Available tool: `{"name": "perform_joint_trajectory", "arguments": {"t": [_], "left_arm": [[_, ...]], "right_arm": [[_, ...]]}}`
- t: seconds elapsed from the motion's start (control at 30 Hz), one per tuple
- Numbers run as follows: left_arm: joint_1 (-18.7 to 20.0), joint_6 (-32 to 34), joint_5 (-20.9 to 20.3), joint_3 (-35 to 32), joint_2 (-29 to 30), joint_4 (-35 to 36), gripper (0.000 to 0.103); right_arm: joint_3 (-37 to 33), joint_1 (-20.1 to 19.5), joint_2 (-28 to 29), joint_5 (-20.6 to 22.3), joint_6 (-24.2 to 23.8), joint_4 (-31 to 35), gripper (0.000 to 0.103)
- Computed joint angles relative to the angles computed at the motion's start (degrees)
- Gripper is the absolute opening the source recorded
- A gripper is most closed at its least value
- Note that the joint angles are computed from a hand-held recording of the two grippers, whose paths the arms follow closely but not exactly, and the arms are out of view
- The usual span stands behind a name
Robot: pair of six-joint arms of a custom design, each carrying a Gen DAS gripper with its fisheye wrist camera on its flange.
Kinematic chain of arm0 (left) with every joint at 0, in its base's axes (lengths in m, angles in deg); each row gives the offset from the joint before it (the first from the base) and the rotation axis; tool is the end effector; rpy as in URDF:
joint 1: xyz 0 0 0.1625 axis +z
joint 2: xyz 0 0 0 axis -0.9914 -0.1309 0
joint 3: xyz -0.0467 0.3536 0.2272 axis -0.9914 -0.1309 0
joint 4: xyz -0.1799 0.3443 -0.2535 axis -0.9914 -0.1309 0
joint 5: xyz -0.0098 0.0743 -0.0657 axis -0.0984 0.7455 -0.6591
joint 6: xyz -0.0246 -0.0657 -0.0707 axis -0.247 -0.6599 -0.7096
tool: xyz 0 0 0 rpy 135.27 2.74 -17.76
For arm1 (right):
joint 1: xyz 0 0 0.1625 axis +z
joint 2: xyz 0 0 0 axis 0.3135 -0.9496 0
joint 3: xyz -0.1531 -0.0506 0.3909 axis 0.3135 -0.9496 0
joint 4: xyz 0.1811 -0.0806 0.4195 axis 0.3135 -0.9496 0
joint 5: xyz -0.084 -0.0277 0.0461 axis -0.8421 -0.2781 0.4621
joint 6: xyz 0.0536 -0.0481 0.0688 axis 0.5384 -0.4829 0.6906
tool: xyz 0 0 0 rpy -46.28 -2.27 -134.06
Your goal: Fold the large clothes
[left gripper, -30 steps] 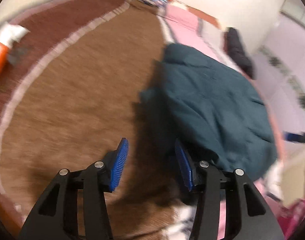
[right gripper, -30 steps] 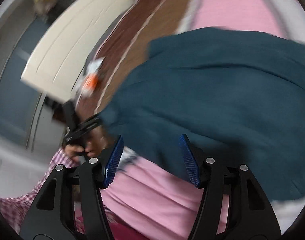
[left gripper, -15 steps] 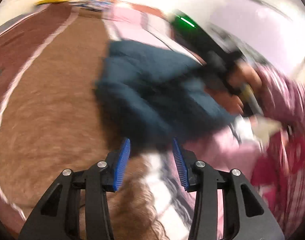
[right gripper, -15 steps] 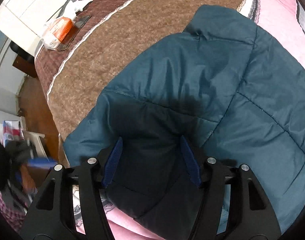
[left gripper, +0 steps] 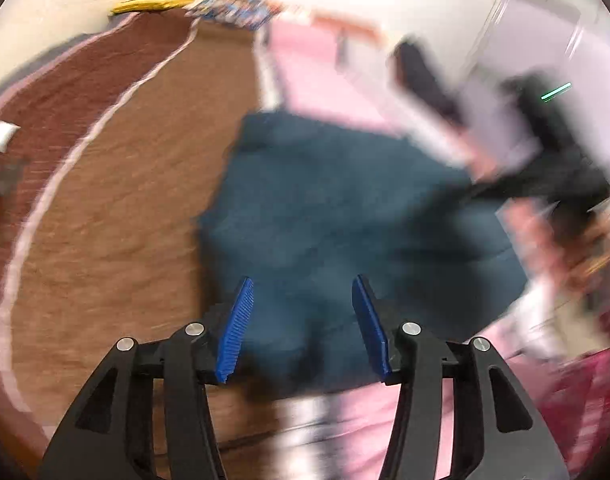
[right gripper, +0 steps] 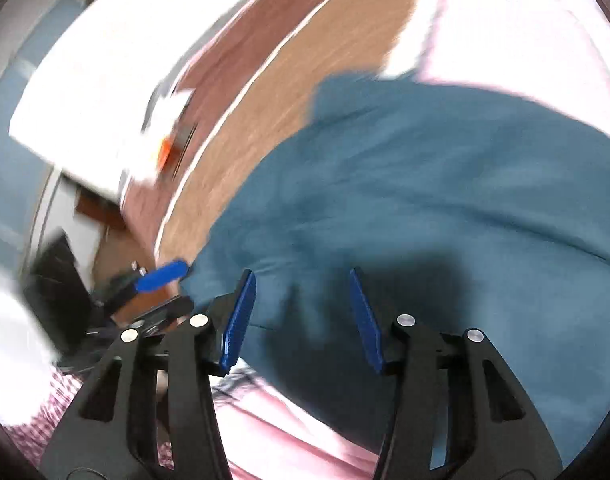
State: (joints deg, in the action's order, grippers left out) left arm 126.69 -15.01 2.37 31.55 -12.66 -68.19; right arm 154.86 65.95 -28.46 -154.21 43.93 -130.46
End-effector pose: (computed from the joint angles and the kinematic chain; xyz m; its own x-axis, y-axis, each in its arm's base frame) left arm -0.3638 -0.5913 0.0267 -0.6623 0.6511 -0.3706 0.7309 0.6702 -0.1288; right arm 0.0583 -0.5245 0.4218 -0.9583 0.0730 0.2764 -0.0735 0.8716 -0.4848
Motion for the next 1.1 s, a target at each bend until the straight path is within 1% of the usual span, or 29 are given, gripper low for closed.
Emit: {"name": "perform_joint_trajectory", "arguments": {"t": [0.03,0.07,0.1,0.13,0.2,0.23,0.27,0.3,0.33,0.37,0.43,0.47,0.5,0.57,0.6,0.63,0.7,0.73,0.77,0.8,0.83,0.9,0.93,0.97,1.1], "left_arm": [[-0.3,-0.7,3.2,-1.2,0.7,3.4,0.050],[-0.4,-2.2,5.5,-2.5,1.6,6.8,0.049],[-0.6,-3.6,5.7,-2.7,1.4,8.0,0.047],[-1.2,-4.4,6.3,-2.7,1.1,7.7,0.044],[-2.5,-2.9,6.0,-2.9,0.7,3.0,0.044],[-3.5,-2.1,5.8,-4.1,1.3,0.5,0.044],[-4.0,-1.7,5.7,-5.9,2.5,-0.3,0.044],[-4.8,-1.1,5.6,-8.6,4.4,-1.2,0.046],[-5.1,-0.5,5.6,-11.1,6.5,-1.6,0.048],[-5.5,0.0,5.9,-14.0,8.9,-1.6,0.048],[-5.8,0.1,5.3,-20.1,13.9,0.1,0.048],[-6.0,-0.4,4.8,-23.1,16.5,1.4,0.048],[-6.1,-0.8,4.0,-25.4,18.3,2.7,0.048],[-7.0,-1.3,2.3,-27.1,20.4,3.9,0.048],[-7.4,-0.5,1.3,-27.2,21.1,3.9,0.048],[-8.1,1.7,2.0,-28.5,22.9,4.2,0.048],[-8.8,3.6,4.7,-31.4,26.0,5.8,0.048],[-8.6,2.7,6.6,-34.3,28.4,9.0,0.048],[-8.1,0.1,8.8,-37.8,30.9,13.0,0.048],[-7.3,-3.3,11.3,-40.6,32.8,16.5,0.048],[-6.6,-5.0,11.9,-41.8,33.7,17.9,0.048],[-4.7,-7.8,10.4,-43.6,34.7,19.2,0.048],[-4.4,-8.8,9.4,-44.2,34.8,19.9,0.048],[-4.2,-8.9,9.1,-44.4,34.9,20.1,0.048],[-4.4,-7.1,11.1,-44.6,35.6,19.6,0.048]], "right_arm": [[1.3,-1.7,-3.9,0.5,-1.1,-1.5,0.049],[2.5,-2.7,-6.8,-1.2,-1.9,-3.4,0.049],[3.9,-4.2,-10.5,-4.0,-3.3,-6.2,0.049],[4.8,-6.1,-13.4,-5.2,-4.2,-8.0,0.049],[5.7,-9.8,-17.4,-6.5,-4.6,-10.1,0.049],[5.8,-12.5,-19.5,-7.2,-4.8,-11.3,0.049],[5.7,-15.5,-21.1,-6.9,-4.5,-12.2,0.049],[5.4,-18.8,-22.5,-5.1,-3.4,-12.4,0.049],[4.8,-21.3,-23.4,-3.3,-2.5,-12.0,0.049],[4.3,-23.3,-23.8,-2.0,-1.9,-11.9,0.049],[3.7,-26.8,-24.3,2.2,-1.8,-11.4,0.049],[3.6,-27.1,-24.0,3.4,-2.0,-11.1,0.049],[3.4,-27.6,-23.5,5.3,-3.3,-10.5,0.049],[3.2,-27.2,-21.9,7.2,-5.3,-10.4,0.049],[3.0,-26.4,-20.7,7.5,-6.1,-10.1,0.049],[2.0,-26.4,-19.1,8.2,-7.3,-9.4,0.049],[-0.2,-25.4,-15.0,6.6,-8.1,-9.4,0.049],[-2.1,-25.2,-12.0,4.9,-7.8,-9.4,0.049],[-3.9,-25.0,-9.4,2.7,-7.2,-9.1,0.049],[-5.7,-24.8,-6.7,-0.4,-6.2,-8.8,0.049],[-7.4,-25.3,-4.5,-1.7,-5.6,-7.8,0.046],[-8.8,-26.9,-2.2,-1.3,-5.3,-6.6,0.046],[-8.9,-27.8,-1.6,0.3,-5.1,-6.5,0.046],[-8.8,-28.1,-1.4,0.9,-5.1,-6.9,0.046],[-9.1,-28.5,-0.3,1.3,-5.2,-7.7,0.046]]}}
